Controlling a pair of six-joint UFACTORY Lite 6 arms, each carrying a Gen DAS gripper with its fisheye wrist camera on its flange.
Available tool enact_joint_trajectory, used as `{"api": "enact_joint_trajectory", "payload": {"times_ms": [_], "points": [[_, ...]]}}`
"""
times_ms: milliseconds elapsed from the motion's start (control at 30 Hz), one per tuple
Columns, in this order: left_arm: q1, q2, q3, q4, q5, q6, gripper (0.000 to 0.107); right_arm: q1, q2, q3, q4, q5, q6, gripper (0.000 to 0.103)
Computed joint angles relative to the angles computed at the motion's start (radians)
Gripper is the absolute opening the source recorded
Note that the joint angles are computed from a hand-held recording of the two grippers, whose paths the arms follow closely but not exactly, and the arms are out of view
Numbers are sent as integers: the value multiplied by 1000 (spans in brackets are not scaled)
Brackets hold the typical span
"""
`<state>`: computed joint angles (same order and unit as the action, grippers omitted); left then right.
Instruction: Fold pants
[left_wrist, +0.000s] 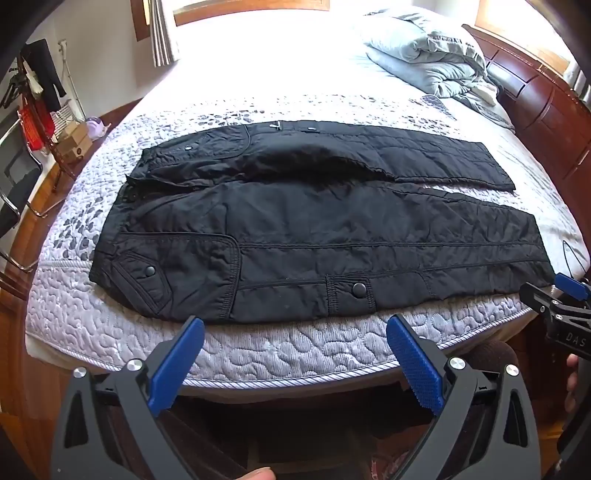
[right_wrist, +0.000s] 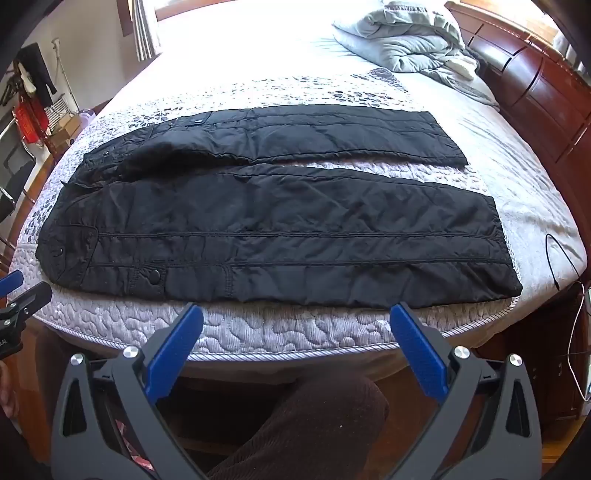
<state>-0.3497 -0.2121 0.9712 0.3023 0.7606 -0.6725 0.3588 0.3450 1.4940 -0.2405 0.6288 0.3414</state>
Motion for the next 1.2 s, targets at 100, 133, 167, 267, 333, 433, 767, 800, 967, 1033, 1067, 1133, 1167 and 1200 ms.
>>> {"api": "enact_joint_trajectory", "payload": {"times_ms": [100, 133, 167, 267, 333, 433, 767, 800, 967, 1033, 1067, 1133, 1167, 1200], "points": [[-1, 8, 8, 6, 6, -6, 100, 0, 2, 2, -1, 1, 3, 101], [-9, 12, 31, 3, 26, -7, 100, -1, 2, 1, -2, -1, 4, 101], [-11, 17, 38, 4, 30, -8, 100, -1, 3, 1, -2, -3, 6, 101], [-14, 12, 30, 11, 16, -19, 100, 4, 12, 27, -3, 18, 13, 101], [-15, 21, 42, 10, 20, -17, 100, -5, 3, 4, -3, 0, 9, 101], [-17, 39, 63, 9, 25, -16, 100, -6, 5, -1, -8, -7, 12, 101], [7, -10, -2, 9, -6, -2, 100, -10, -5, -15, -7, -13, 14, 101], [6, -12, -3, 9, -6, -3, 100, -10, -7, -15, -8, -13, 15, 101], [5, -10, -9, 19, -14, -6, 100, -11, -14, -20, -16, -17, 21, 101], [4, -9, -10, 24, -14, -9, 100, -13, -14, -21, -17, -20, 21, 101], [0, -4, -4, 28, -11, -16, 100, -14, -13, -20, -16, -21, 20, 101], [-1, -2, -5, 32, -13, -19, 100, -14, -13, -19, -14, -20, 17, 101], [-6, -1, -3, 36, -10, -26, 100, -14, -13, -19, -17, -20, 20, 101], [-4, -1, -2, 34, -10, -24, 100, -14, -13, -19, -17, -20, 20, 101]]}}
